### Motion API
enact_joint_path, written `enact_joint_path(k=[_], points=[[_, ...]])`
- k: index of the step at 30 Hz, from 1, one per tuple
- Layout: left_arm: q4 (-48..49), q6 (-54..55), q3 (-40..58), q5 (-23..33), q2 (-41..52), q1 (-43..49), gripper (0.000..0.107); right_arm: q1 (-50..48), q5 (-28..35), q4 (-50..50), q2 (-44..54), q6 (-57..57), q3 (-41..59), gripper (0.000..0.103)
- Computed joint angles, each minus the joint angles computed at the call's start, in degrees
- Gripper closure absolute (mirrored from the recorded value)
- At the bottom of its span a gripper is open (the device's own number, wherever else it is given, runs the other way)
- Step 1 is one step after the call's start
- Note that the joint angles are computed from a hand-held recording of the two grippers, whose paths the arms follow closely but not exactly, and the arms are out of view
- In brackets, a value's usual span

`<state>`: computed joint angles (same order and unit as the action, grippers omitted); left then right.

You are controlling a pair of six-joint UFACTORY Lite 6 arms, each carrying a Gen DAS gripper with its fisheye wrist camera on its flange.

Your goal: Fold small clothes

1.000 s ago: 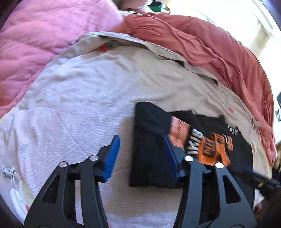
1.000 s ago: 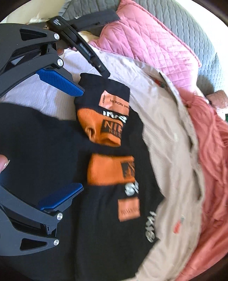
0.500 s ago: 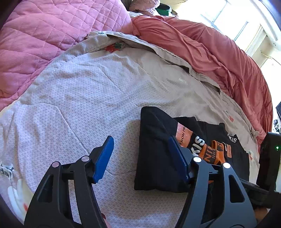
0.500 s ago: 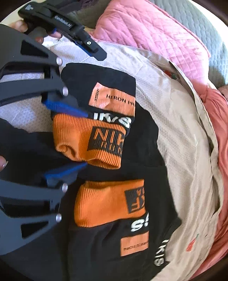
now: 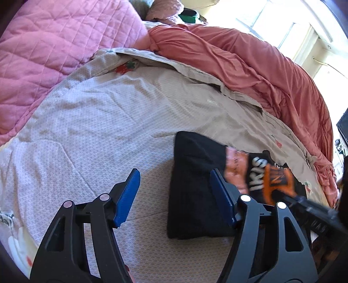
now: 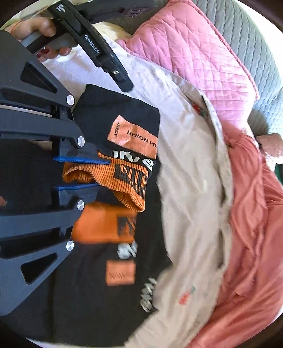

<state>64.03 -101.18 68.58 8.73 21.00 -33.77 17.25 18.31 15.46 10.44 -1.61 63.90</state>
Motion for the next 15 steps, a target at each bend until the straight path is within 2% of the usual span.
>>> enact_joint_path(k=[4, 7, 11, 13, 15], points=[[1.1, -0.3, 1.1, 0.2, 0.9, -1.1, 0.048, -5.4, 1.0, -6.1, -4.8, 0.7, -1.3, 0.090], [2.0, -0.8, 2.2, -0.3, 1.9, -2.0, 0.048, -11.0, 2.1, -5.7, -7.3, -3.4, -1.9, 0.091], [9.1, -8.9, 4.0, -4.1, 4.5, -3.2, 0.048, -17.5, 2.2, -6.2, -10.3, -8.2, -4.1, 0.091], [11.4, -11.0, 6.2, -2.9, 6.1, -5.5, 0.048, -20.6, 2.0, -7.9, -11.7, -9.2, -5.3, 0.091], [9.1, -6.9, 8.3, -1.4, 7.1, -7.9, 0.048, -23.8, 1.8, -7.5, -12.9, -11.8, -6.5, 0.091]])
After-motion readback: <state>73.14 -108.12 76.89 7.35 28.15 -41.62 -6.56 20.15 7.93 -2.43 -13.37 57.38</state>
